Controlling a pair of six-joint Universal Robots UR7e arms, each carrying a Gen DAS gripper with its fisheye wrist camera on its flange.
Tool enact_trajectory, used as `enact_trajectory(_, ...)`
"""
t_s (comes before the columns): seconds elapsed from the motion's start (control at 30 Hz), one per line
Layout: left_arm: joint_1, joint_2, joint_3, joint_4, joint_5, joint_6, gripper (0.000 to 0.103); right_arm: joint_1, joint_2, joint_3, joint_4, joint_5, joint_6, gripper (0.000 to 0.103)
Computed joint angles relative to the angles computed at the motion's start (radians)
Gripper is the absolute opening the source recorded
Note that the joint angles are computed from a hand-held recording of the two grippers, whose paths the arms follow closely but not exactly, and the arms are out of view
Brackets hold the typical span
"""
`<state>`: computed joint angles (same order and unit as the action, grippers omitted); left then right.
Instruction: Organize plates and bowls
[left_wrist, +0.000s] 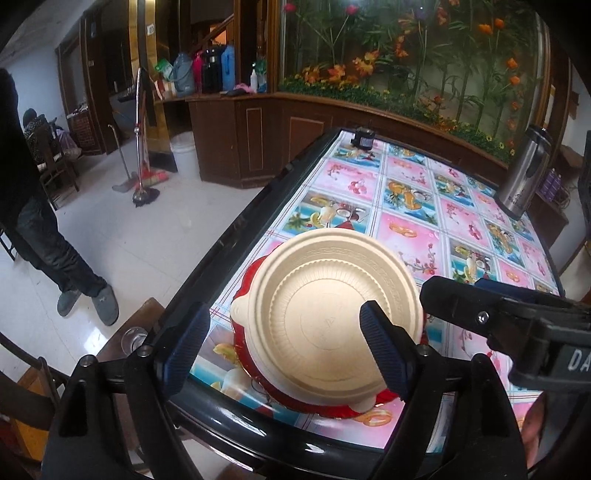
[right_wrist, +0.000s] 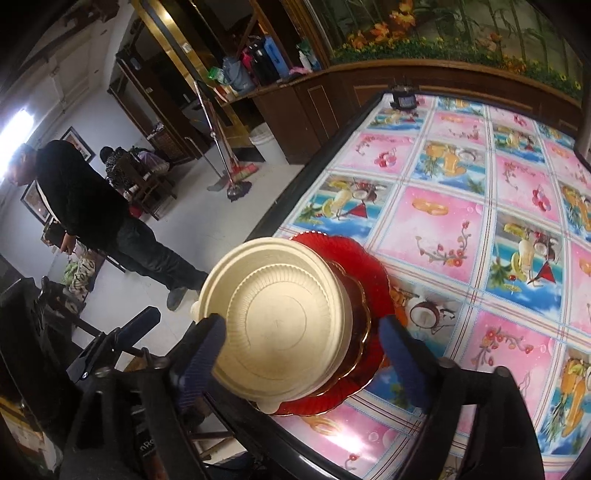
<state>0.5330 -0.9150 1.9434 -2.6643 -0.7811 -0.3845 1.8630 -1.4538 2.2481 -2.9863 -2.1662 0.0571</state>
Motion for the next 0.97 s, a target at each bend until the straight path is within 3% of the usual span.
enact_trajectory(0.07, -0.014, -0.009, 0.023, -0.03, 0.013, 0.002, 0.084, 0.017, 0.0, 0.015, -0.04, -0.022, -0.04, 0.101)
enact_trajectory(0.33, -0.044, -0.042, 0.086, -0.08, -0.014, -0.002, 0.085, 0.053, -0.064, 0.126, -0.207, -0.097, -0.188, 0.102)
enact_trajectory(0.47, -0.044, -0.044, 0.091, -0.063, -0.049, -0.018, 0.086, 0.04, -0.11, 0.17, -0.213, -0.097, -0.195, 0.102)
enact_trajectory(0.57, -0.05, -0.042, 0.096, -0.054, -0.053, -0.03, 0.103, 0.029, -0.127, 0.195, -0.211, -0.096, -0.19, 0.102)
enact_trajectory(0.73, -0.033, -0.042, 0.097, -0.088, -0.11, -0.021, 0.103, 0.014, -0.136, 0.221, -0.198, -0.086, -0.189, 0.102)
enact_trajectory(0.97, -0.039, -0.03, 0.097, -0.112, -0.085, 0.006, 0.103, 0.029, -0.122, 0.221, -0.207, -0.089, -0.208, 0.102)
